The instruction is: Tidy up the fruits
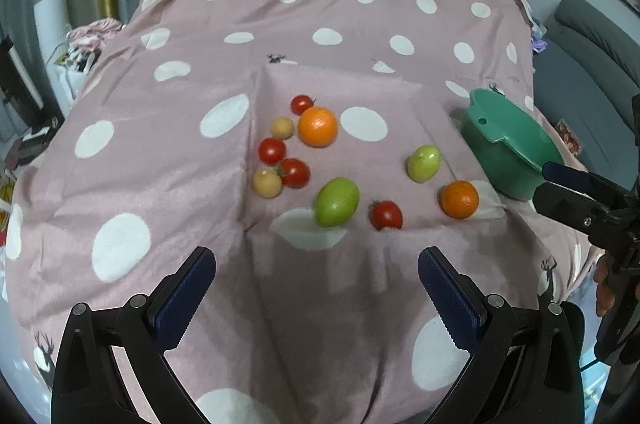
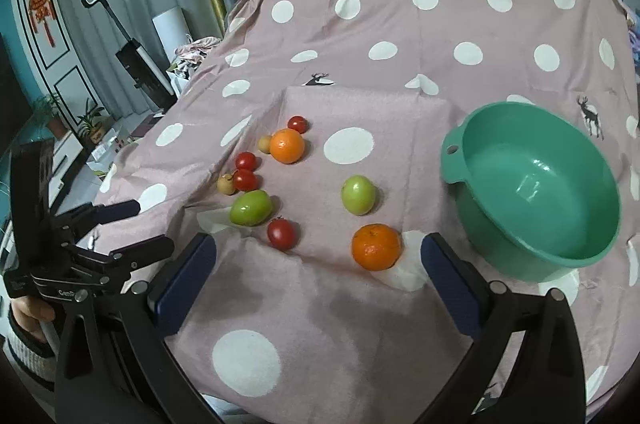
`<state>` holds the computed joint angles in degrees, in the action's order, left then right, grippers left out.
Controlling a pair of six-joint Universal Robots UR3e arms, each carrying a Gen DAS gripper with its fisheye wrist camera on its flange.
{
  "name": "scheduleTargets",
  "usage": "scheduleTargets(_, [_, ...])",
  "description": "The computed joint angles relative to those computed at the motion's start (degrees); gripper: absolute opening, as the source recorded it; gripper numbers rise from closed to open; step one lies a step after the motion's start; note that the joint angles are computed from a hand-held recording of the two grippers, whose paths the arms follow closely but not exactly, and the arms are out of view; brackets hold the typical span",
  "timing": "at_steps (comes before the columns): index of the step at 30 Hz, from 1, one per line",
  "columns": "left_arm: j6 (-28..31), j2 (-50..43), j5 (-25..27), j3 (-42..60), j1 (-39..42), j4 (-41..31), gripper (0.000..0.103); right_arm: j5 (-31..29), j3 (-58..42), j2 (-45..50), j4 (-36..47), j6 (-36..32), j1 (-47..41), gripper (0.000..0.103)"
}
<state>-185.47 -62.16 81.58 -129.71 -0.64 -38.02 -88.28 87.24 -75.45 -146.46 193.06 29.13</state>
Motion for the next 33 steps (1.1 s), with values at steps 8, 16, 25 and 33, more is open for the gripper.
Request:
scheduleTargets(8, [-0.25, -6.29, 2.54, 4.60, -2.95, 1.90, 0.101, 2.03, 1.84, -0.05, -1.56, -0.41, -1.50, 0.103])
scheduleTargets(16, [-0.57, -9.86, 4.46, 7.57, -4.23, 0.75, 0.101, 4.36, 3.10, 0.24, -2.58, -0.46, -3.39, 0.103])
scheduleTargets(25, [-0.69, -12.43, 4.77, 8.91, -4.78, 0.57, 0.101, 6.53, 3.96, 0.53, -2.70, -0.88, -5.02, 0.103])
scheduleTargets(33, [-0.34, -12.89, 3.00, 8.78, -3.57, 0.21, 0.101, 7.55, 3.90, 1.51, -2.36, -1.17, -5.44, 0.103])
